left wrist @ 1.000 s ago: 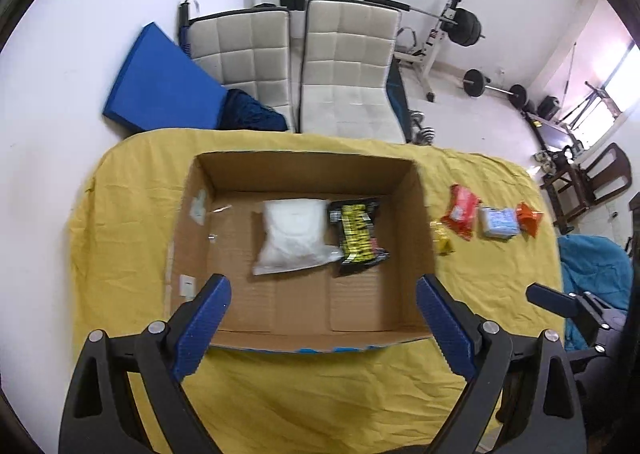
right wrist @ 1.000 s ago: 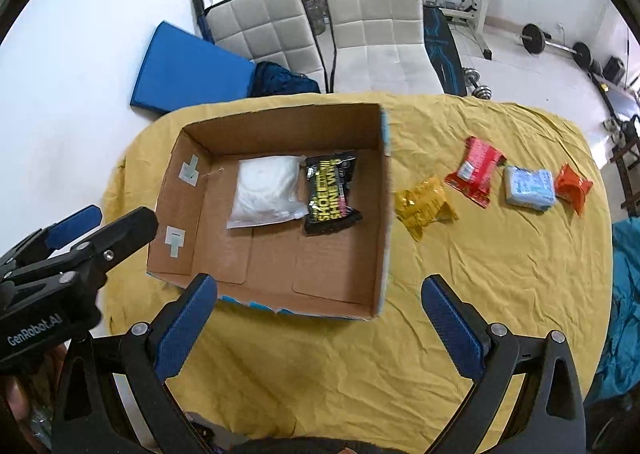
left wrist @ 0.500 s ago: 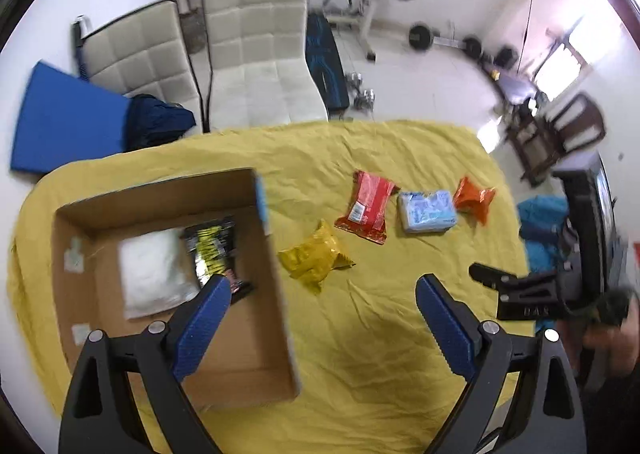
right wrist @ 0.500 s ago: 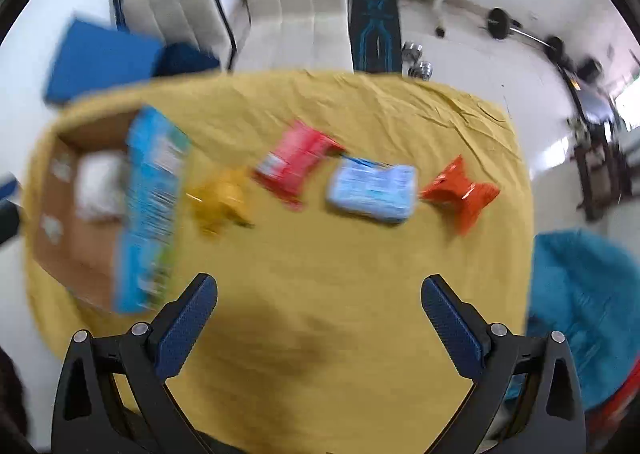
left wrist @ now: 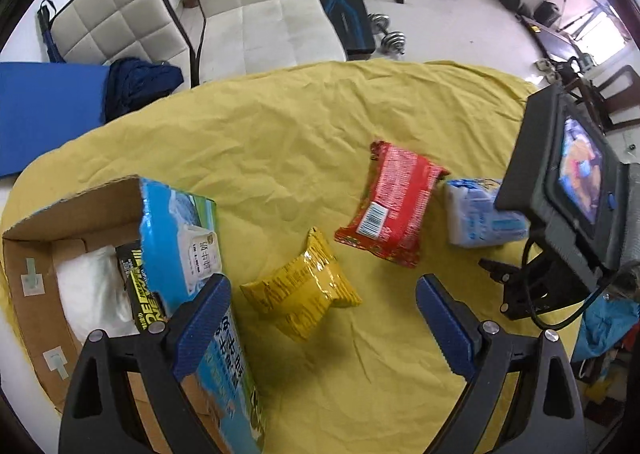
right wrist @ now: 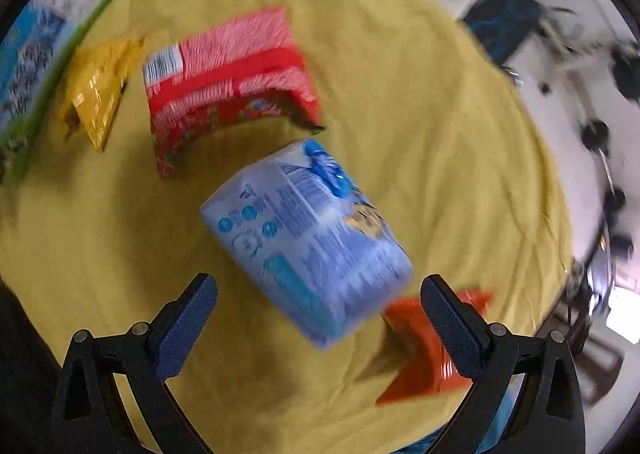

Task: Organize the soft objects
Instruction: 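Grasp the red snack bag with the left tool while the right tool grasps the blue-white wipes pack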

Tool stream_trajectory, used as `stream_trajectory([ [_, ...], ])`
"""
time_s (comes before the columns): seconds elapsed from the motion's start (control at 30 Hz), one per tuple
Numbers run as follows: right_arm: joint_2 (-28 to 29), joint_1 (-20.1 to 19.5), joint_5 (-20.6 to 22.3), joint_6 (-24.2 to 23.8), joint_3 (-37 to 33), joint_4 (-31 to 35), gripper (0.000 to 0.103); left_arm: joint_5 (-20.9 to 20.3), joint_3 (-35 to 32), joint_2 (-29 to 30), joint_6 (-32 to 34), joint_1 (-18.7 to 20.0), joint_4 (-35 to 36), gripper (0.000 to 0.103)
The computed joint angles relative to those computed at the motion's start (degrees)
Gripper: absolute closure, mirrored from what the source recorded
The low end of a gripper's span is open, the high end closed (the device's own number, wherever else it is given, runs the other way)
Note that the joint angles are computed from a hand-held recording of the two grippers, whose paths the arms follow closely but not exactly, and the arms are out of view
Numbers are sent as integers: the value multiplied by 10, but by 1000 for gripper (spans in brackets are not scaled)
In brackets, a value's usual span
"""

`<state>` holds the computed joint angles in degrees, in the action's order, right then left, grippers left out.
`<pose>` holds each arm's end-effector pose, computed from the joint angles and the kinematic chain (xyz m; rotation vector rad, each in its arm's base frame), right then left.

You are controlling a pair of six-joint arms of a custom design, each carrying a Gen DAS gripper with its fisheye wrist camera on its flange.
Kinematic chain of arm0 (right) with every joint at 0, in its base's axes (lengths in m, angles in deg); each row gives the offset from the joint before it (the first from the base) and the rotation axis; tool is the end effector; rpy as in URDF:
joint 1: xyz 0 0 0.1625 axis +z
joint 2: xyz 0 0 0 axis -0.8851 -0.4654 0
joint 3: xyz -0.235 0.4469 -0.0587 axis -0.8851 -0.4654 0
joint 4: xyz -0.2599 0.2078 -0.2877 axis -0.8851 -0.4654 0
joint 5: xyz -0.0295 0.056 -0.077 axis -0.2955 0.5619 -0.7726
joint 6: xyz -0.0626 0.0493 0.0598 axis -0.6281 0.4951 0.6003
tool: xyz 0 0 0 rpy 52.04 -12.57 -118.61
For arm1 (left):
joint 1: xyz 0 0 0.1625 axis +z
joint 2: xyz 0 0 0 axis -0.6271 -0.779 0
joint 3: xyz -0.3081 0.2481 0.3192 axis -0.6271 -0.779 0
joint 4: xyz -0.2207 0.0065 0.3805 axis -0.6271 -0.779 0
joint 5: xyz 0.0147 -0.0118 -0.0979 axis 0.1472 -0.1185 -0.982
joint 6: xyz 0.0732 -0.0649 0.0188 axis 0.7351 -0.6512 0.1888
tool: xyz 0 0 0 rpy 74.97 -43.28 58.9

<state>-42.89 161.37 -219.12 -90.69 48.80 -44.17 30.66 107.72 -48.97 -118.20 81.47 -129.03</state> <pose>0.1700 -0.7523 0.0729 1.3571 -1.7400 -0.7401 -0.2250 -0.4627 0.5950 -0.3686 2.3668 -0.3064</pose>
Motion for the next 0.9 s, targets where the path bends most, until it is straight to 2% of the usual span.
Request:
stream_trajectory([
  [0.07,16,-8,-18,-12,-10,6,4,-3,2,0,-5,6,-3,8],
  [0.1,21,-11,-21,2,-17,16,7,-4,3,1,-6,8,-4,8],
  [0.13,25,-15,-15,38,-32,50,24,-4,2,2,-5,10,-5,8],
  [0.2,30,-23,3,146,-71,129,27,-4,2,5,-1,14,-9,8],
  [0.23,28,-25,16,177,-82,149,32,-3,4,6,3,16,-13,8],
  [0.3,27,-29,29,269,-109,210,35,-4,8,10,15,23,-28,8],
  [0.4,20,-46,29,449,-135,288,36,-6,11,19,35,33,-51,8],
  [0.43,15,-55,50,509,-147,318,36,-8,11,23,45,38,-59,8],
  [0.5,6,-73,126,620,-175,361,34,-13,12,34,67,49,-74,8],
  [0.53,1,-80,157,647,-182,367,29,-15,12,39,75,52,-78,8],
  [0.57,-6,-88,193,653,-184,363,26,-19,12,46,88,59,-83,8],
  [0.6,-12,-90,205,644,-181,354,23,-26,13,53,106,68,-92,8],
  [0.63,-21,-87,193,618,-166,321,18,-30,12,58,115,73,-95,8],
  [0.67,-28,-84,184,590,-152,289,16,-34,12,66,127,81,-99,8],
  [0.73,-37,-78,171,528,-128,236,15,-44,12,77,147,96,-109,8],
  [0.77,-38,-76,165,514,-123,225,15,-47,13,83,155,103,-111,9],
  [0.83,-39,-73,165,485,-111,203,15,-57,17,90,170,111,-119,22],
  [0.87,-36,-71,165,476,-110,198,15,-72,20,92,174,117,-124,44],
  [0.9,-33,-71,167,468,-109,193,15,-73,21,92,166,116,-118,49],
])
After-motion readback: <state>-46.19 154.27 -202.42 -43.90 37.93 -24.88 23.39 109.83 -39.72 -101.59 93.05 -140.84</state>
